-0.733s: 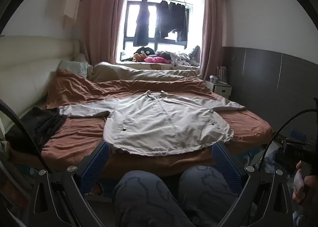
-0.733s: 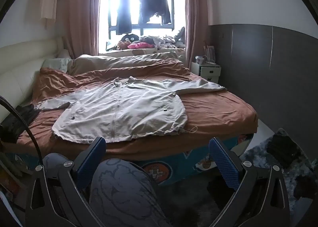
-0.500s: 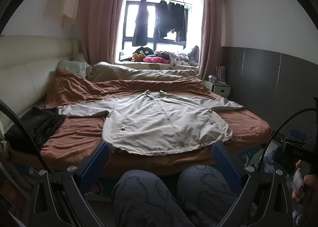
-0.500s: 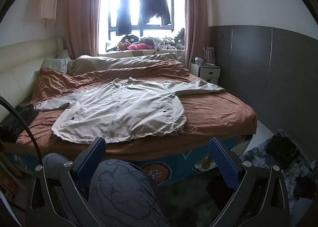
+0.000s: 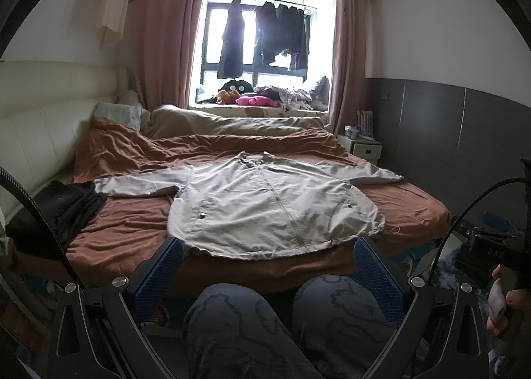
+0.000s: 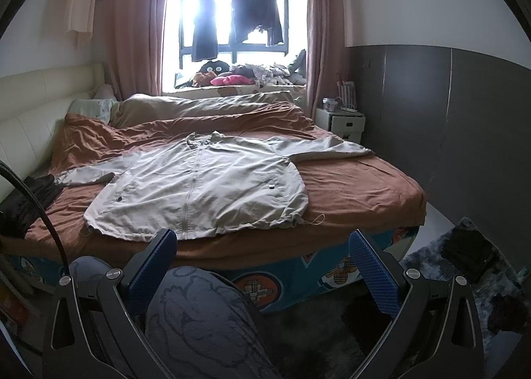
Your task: Fold large clothes
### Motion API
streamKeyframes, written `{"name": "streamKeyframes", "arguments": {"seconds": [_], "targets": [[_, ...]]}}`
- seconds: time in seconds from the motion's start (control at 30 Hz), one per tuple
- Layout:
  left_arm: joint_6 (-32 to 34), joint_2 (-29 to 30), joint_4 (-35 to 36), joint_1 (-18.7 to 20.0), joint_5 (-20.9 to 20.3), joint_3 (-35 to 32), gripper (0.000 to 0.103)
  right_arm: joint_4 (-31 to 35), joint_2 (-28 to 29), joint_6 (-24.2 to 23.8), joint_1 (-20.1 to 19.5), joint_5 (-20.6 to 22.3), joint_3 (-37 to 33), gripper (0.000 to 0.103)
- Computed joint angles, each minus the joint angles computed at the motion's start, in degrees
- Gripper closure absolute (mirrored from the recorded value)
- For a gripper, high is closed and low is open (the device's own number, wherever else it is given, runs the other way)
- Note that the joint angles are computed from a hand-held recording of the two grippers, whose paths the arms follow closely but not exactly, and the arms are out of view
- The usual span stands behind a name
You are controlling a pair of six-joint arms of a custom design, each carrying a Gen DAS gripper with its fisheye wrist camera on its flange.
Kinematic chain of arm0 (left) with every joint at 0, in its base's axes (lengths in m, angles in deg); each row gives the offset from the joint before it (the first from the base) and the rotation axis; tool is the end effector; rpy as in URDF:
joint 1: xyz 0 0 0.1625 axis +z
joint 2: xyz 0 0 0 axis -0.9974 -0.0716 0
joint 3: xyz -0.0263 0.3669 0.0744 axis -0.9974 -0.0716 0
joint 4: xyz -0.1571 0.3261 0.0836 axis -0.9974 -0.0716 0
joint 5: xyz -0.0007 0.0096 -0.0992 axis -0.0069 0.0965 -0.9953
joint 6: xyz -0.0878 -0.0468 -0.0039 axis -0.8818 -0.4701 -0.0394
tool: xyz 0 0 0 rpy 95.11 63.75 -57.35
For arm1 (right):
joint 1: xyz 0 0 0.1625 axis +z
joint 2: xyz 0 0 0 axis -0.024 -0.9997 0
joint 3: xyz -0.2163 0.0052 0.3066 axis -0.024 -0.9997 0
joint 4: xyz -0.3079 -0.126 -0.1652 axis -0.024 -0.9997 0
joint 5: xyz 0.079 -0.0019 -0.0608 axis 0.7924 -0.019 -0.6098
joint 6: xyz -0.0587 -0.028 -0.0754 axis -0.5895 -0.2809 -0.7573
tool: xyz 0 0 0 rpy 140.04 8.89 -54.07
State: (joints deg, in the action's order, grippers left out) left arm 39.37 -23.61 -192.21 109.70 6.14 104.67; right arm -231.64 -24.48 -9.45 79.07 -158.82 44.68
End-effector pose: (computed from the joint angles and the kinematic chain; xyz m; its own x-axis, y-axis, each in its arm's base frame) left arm -0.4065 -0.4286 0.0760 -0.7576 -0.0171 -0.6525 0.5998 0.3764 -0.7061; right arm 0.0460 -0.4474 0.3284 -0.7629 -0.1369 0.6319 -0.6333 0.3547 -0.6878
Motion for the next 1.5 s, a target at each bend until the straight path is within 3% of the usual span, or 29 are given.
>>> {"name": "streamKeyframes", "arguments": {"seconds": [1.5], "targets": [[0.24, 0.00, -1.04, -0.36, -0.22, 0.27, 0.000, -1.93, -0.38, -0.04, -1.47, 1.97, 1.25, 0.000]]}}
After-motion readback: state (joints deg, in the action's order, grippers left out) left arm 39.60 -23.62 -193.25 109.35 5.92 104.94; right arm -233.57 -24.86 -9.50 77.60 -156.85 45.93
